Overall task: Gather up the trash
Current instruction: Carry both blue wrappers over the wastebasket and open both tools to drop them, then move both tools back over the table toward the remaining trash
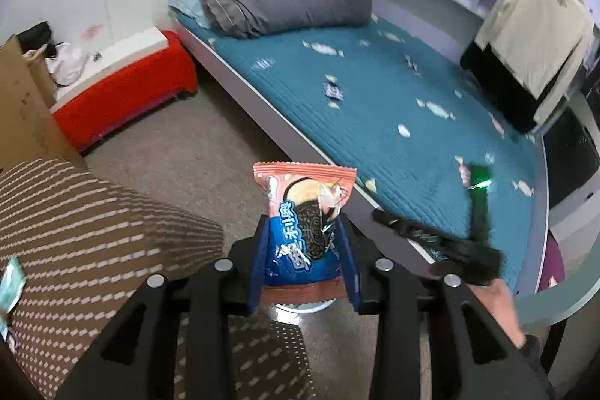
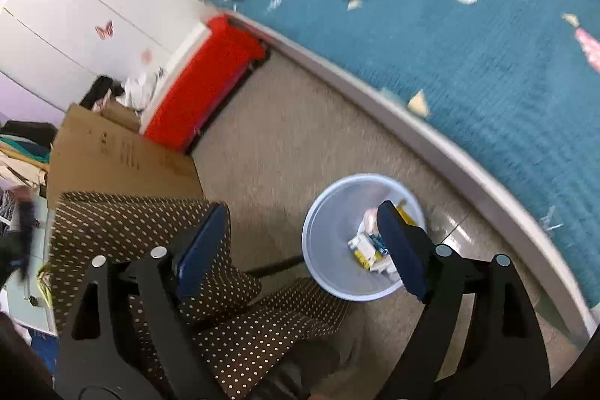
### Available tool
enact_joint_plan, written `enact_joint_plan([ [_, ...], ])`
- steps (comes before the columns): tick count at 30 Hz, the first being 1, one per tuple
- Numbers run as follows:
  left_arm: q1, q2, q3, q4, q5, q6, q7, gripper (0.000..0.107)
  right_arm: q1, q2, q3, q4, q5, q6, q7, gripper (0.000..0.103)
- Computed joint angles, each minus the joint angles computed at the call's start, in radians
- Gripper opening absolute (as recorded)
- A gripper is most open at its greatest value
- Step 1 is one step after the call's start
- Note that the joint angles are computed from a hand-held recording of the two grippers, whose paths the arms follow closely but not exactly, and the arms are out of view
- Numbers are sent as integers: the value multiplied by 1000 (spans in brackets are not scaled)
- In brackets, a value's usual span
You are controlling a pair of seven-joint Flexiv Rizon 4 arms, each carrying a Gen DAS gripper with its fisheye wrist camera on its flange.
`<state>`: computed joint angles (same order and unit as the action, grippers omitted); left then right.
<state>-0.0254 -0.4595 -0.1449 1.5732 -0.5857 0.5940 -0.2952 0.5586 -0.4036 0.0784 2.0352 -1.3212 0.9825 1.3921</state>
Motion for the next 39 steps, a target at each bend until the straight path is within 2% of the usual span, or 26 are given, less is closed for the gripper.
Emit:
enact_joint_plan([
  [4,-57,-33,11,-25,104,-11,-65,34,25,77,30,31,34,-120,-28,85],
  [8,-94,-75,14,-61,184,-24,-115,37,30,117,59,38,49,-192,-50,86],
  [10,-112,-96,18,-84,225,-25,-137,51,35,130,71,36,59,-223,-61,88],
  [12,-125,-108,23,-92,253,-4,-163,86,37,136,80,31,68,-242,-72,89],
  [14,-119,-102,15,-76,239,39,-176,92,45,136,88,18,85,-265,-86,91],
  [16,-101,-99,7,-88,222,0,-182,92,48,133,91,7,98,-271,-100,93],
  [17,-96,-92,6,-85,213,2,-186,92,52,127,92,-4,111,-277,-112,96],
  [21,-59,-52,-10,-47,145,32,-152,92,75,106,88,-50,131,-302,-132,97],
  [29,9,58,-12,47,-20,45,-25,93,155,69,81,-188,189,-441,-231,97],
  [39,81,135,36,68,-185,-60,95,93,242,-5,50,-377,177,-540,-376,97],
])
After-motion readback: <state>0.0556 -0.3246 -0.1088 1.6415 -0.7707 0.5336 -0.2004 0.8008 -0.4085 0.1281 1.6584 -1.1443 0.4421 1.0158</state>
